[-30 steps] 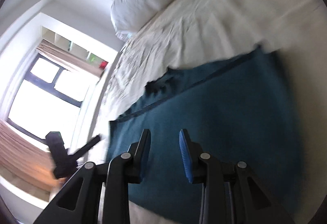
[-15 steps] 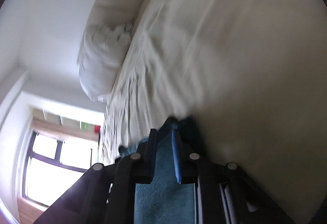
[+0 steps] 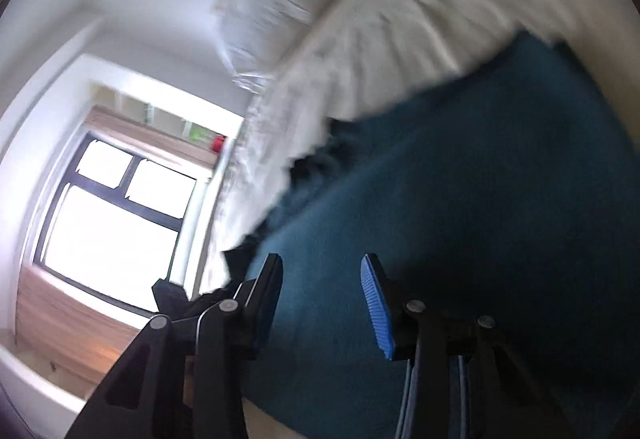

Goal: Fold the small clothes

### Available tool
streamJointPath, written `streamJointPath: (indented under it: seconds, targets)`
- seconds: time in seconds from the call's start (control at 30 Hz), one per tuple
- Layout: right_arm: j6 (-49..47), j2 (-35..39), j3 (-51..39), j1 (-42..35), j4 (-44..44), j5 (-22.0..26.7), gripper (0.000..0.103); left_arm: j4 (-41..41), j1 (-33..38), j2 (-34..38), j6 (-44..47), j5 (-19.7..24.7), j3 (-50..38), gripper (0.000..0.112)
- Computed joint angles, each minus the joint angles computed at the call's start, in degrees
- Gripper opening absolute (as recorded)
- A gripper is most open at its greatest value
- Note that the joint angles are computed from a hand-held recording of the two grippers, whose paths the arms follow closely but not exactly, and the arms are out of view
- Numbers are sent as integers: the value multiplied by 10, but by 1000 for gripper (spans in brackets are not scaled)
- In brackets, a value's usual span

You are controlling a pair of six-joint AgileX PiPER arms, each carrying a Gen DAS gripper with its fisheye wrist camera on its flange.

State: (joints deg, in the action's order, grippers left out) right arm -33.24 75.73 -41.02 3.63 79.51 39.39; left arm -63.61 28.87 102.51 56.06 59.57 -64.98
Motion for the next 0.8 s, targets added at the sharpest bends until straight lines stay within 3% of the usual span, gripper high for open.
streamJointPath:
  seconds: [0.03,0.07,0.13,0.2,0.27,0.33,0.4,0.47,0.53,0.63,0.67,0.7,0.73,0.77,0.8]
  targets:
    - [-30,10,11,-17,28,11,25,-12,10,8,2,9,0,6]
    - [-60,15,24,-43,54,25,20,-19,20,12,5,16,1,6]
    - [-79,15,44,-98,80,44,19,-36,33,20,13,24,3,6]
    - [-67,-10,59,-144,69,32,19,-42,42,28,10,31,2,6]
    - [-7,-46,62,-177,19,18,26,-43,44,34,6,34,-3,6]
    - [46,-80,58,-171,-15,4,46,-46,50,36,2,38,-4,6]
    - [57,-118,53,-146,-14,17,54,-56,58,36,2,45,2,6]
    - [28,-126,43,-84,18,31,62,-61,65,49,-2,59,-4,6]
    - [-1,-91,20,-8,50,15,70,-60,68,58,-11,67,-12,6]
    - [7,-32,-4,62,8,-22,69,-48,84,51,-26,73,-11,6]
    - [4,-7,-3,56,7,-27,61,-41,90,47,-34,73,-12,6]
    - [-15,7,11,28,28,-8,39,-31,97,44,-43,76,-17,6]
    - [-37,12,28,-4,56,22,33,-22,107,36,-47,81,-20,6]
    - [-43,4,47,-44,75,47,34,-3,115,15,-50,68,-17,7]
    - [-36,-13,58,-65,71,49,45,17,124,-9,-50,58,-9,7]
